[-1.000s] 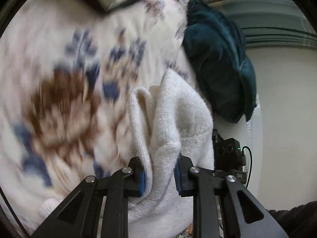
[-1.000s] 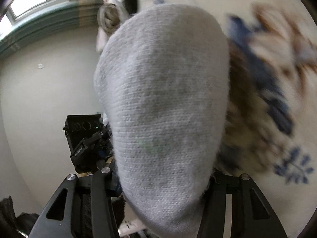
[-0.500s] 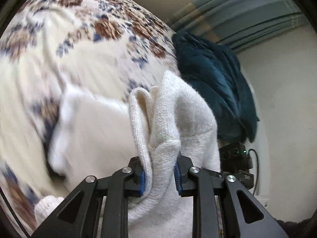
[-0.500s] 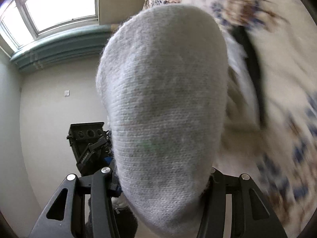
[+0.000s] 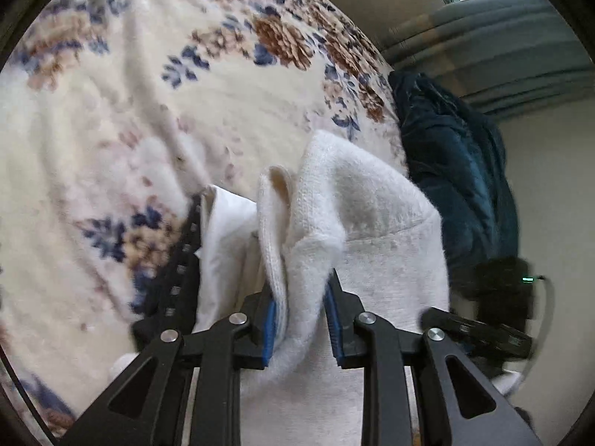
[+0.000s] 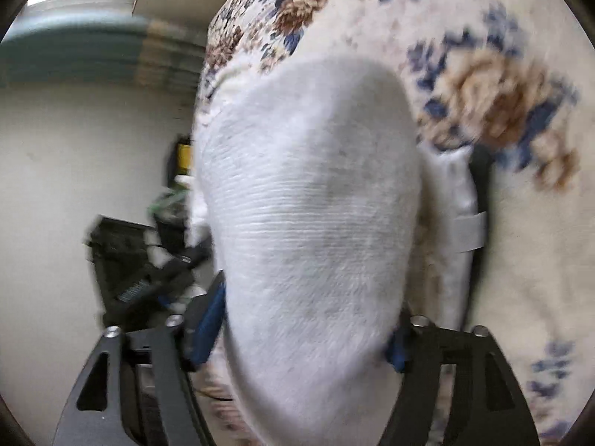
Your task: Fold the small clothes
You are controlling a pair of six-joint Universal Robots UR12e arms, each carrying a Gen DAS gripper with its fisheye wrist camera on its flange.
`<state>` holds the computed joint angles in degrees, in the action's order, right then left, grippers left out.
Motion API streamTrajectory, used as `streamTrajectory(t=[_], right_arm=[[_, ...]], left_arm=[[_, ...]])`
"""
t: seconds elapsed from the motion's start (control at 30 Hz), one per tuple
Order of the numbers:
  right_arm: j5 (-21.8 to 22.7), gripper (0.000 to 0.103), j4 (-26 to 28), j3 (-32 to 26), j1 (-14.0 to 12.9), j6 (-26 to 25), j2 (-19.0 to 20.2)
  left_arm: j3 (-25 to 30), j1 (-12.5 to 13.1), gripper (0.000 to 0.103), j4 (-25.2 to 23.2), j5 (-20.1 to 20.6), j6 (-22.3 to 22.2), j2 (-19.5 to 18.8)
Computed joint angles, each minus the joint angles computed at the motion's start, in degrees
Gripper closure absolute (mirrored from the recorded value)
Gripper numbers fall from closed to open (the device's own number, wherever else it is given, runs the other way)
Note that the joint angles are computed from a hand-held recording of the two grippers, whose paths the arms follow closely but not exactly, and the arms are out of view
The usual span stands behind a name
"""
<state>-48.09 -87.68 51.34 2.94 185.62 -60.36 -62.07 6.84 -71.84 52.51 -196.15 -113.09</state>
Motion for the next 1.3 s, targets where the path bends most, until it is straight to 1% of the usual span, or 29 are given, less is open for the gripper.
streamTrajectory(t=[0.07, 0.1, 0.13, 0.17, 0.23, 0.27, 0.3, 0.33, 0.37, 0.4, 0.43, 0.5, 0.57, 0.7, 0.77, 0.83, 0.9, 0.97, 1.03, 1.23, 1.3], right_arm=[[-9.11, 0.01, -2.42, -0.8, 0.7, -0.26, -1.15], [-13.19, 0.009, -4.78, 0.05, 1.21, 0.38, -2.29], [-17.61, 0.009, -7.34, 0.84, 1.91, 1.11, -3.34], [-21.07, 0.009, -8.99, 0.97, 2.22, 1.4, -3.91], [-25.53, 0.009, -9.22, -1.03, 2.81, 1.93, -3.36], [-28.76, 0.009, -9.4, -1.25, 3.26, 2.36, -3.67], [-32.01, 0.009, -9.19, -1.83, 3.23, 2.24, -3.97], [-35.9, 0.008, -10.4, -0.31, 3.94, 2.51, -5.2], [-39.52, 0.0, -11.25, 0.67, 4.74, 2.6, -6.24], [-42.97, 0.0, -11.55, 0.54, 5.72, 2.79, -6.38], [-46.87, 0.0, -12.07, 1.24, 6.54, 2.62, -7.18], [-51.78, 0.0, -14.63, 4.12, 7.61, 3.21, -9.41], [-53.6, 0.0, -15.83, 5.39, 7.99, 3.69, -10.98], [-54.42, 0.0, -15.38, 5.97, 8.54, 4.21, -14.26], [-54.67, 0.0, -14.51, 5.85, 8.74, 4.09, -16.06], [-53.69, 0.0, -12.9, 5.23, 8.68, 3.81, -17.74], [-53.92, 0.0, -12.12, 4.94, 8.93, 3.23, -19.89], [-54.1, 0.0, -11.79, 5.02, 9.09, 3.02, -21.79], [-53.0, 0.0, -10.39, 4.61, 9.04, 2.92, -23.84], [-52.27, 0.0, -7.46, 3.74, 9.38, 2.43, -29.38], [-51.95, 0.0, -6.45, 3.35, 9.43, 2.66, -31.44]], left_arm=[[1.97, -1.36, 0.072, -1.89, 7.97, 2.01, 0.19], [2.92, -2.43, 0.068, -2.62, 13.3, 3.68, 0.44], [3.45, -2.99, 0.064, -2.85, 16.63, 4.72, 0.6], [3.54, -3.23, 0.058, -2.75, 18.32, 5.31, 0.78], [2.72, -4.12, 0.044, -1.25, 22.61, 5.65, 1.95], [2.18, -4.5, 0.03, -0.57, 24.68, 5.66, 2.55], [1.45, -5.24, 0.024, 0.48, 27.94, 5.85, 3.46], [0.78, -5.71, 0.021, 1.26, 30.2, 6.0, 4.09], [0.34, -6.03, 0.015, 1.71, 31.68, 6.01, 4.48], [-0.29, -6.56, 0.011, 2.09, 33.73, 6.29, 5.22], [-0.81, -7.1, 0.011, 2.18, 35.92, 6.59, 5.91], [-1.63, -7.95, 0.011, 1.51, 39.31, 6.29, 7.43], [-2.11, -8.27, 0.011, 0.56, 40.11, 5.71, 8.75], [-2.4, -9.13, 0.011, -1.27, 41.51, 5.04, 11.46], [-2.41, -9.57, 0.011, -2.02, 41.94, 4.38, 13.24], [-1.89, -10.21, 0.011, -3.09, 42.44, 4.08, 14.51], [-1.5, -10.93, 0.011, -3.76, 42.88, 3.67, 15.58], [-1.05, -11.87, 0.011, -4.39, 43.88, 3.45, 16.92], [-0.7, -12.92, 0.011, -5.03, 44.49, 3.21, 18.56], [0.02, -16.3, 0.011, -6.42, 46.96, 2.56, 23.07], [0.83, -17.4, 0.011, -7.75, 47.65, 2.06, 24.28]])
